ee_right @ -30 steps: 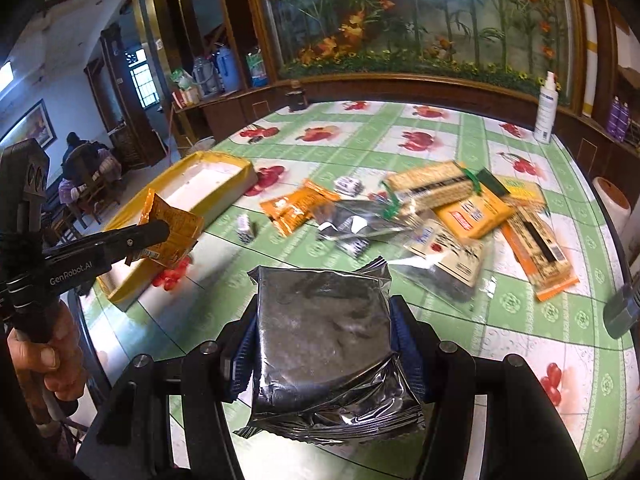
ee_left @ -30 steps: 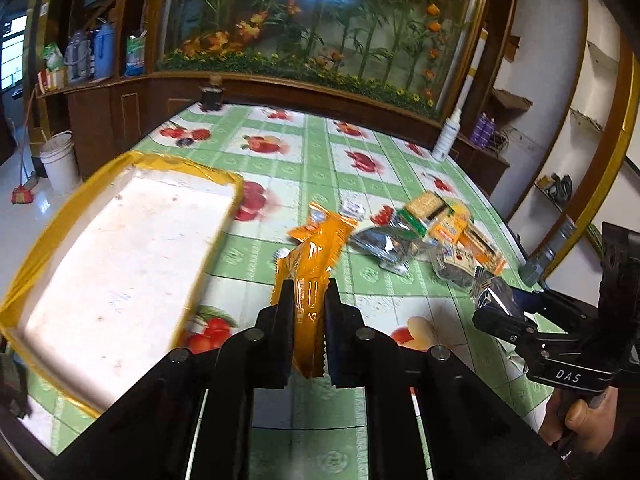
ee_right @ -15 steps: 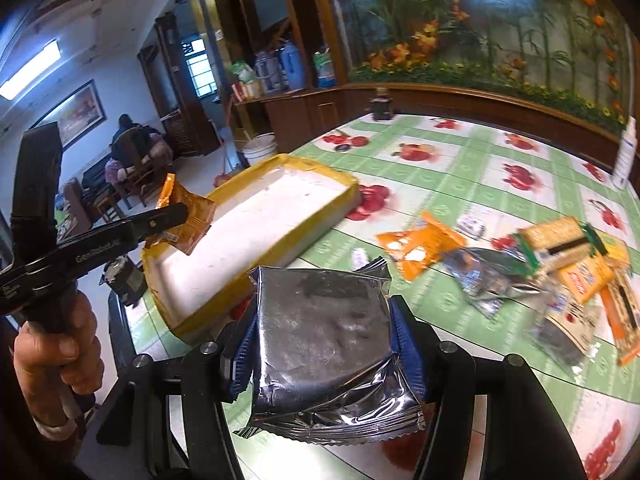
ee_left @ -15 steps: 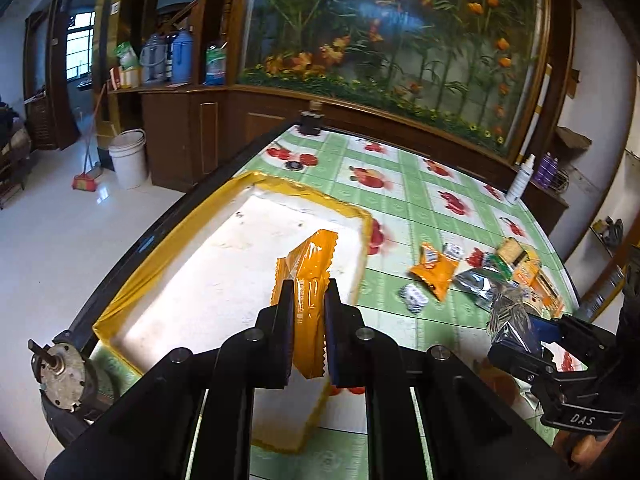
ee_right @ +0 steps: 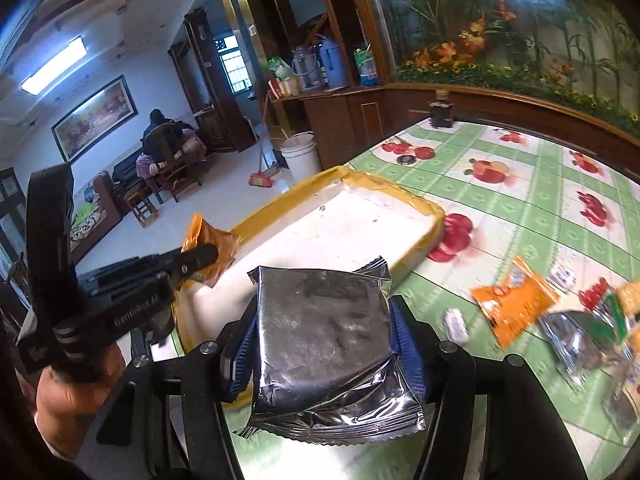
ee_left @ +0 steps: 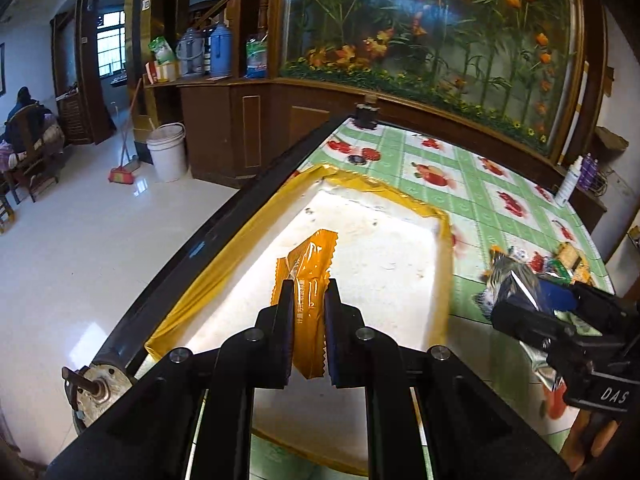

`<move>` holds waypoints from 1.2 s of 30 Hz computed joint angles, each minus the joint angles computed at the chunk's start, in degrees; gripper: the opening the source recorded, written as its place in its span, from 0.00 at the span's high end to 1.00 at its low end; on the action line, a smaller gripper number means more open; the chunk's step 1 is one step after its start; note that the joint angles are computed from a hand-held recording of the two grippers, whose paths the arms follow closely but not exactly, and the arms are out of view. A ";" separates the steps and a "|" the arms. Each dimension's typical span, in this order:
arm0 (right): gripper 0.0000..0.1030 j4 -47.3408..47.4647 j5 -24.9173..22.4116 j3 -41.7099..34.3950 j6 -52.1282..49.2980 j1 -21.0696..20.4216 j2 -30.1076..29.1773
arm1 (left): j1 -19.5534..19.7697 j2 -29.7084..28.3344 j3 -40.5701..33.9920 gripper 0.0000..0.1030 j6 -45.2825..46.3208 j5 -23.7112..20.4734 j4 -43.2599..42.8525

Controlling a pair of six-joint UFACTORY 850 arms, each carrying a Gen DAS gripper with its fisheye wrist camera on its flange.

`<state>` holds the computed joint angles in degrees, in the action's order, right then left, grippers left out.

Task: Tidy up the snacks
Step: 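Carry both packets over the yellow-rimmed tray and open both tools to drop them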

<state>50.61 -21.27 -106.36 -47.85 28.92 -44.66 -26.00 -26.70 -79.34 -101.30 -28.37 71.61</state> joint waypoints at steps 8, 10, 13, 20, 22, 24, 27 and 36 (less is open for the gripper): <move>0.40 -13.56 -6.53 -19.68 13.57 2.15 -12.76 | 1.86 -3.31 -2.50 0.89 3.93 -3.42 -4.92; 0.40 -17.25 -8.79 -25.31 16.84 2.66 -16.42 | 2.18 -3.79 -2.79 0.89 4.70 -3.66 -5.94; 0.40 -21.81 -12.18 -32.94 21.11 3.10 -21.37 | 1.92 -4.71 -3.81 0.89 5.97 -5.58 -6.10; 0.40 -26.52 -16.43 -41.11 25.32 3.15 -26.83 | 1.07 -5.63 -4.73 0.85 7.86 -7.91 -6.08; 0.38 -26.58 -15.93 -40.04 25.42 3.12 -26.30 | 0.90 -5.85 -5.11 0.82 8.43 -8.26 -6.50; 0.38 -27.47 -15.61 -39.50 25.94 3.15 -26.00 | 0.76 -5.95 -5.40 0.69 9.05 -8.98 -7.35; 0.37 -28.19 -13.25 -35.51 25.80 3.21 -23.58 | 0.63 -5.56 -5.15 0.48 8.85 -9.99 -7.86; 0.32 -25.11 -3.47 -18.09 22.82 2.19 -12.77 | -0.80 -4.81 -5.03 0.26 7.81 -12.33 -6.58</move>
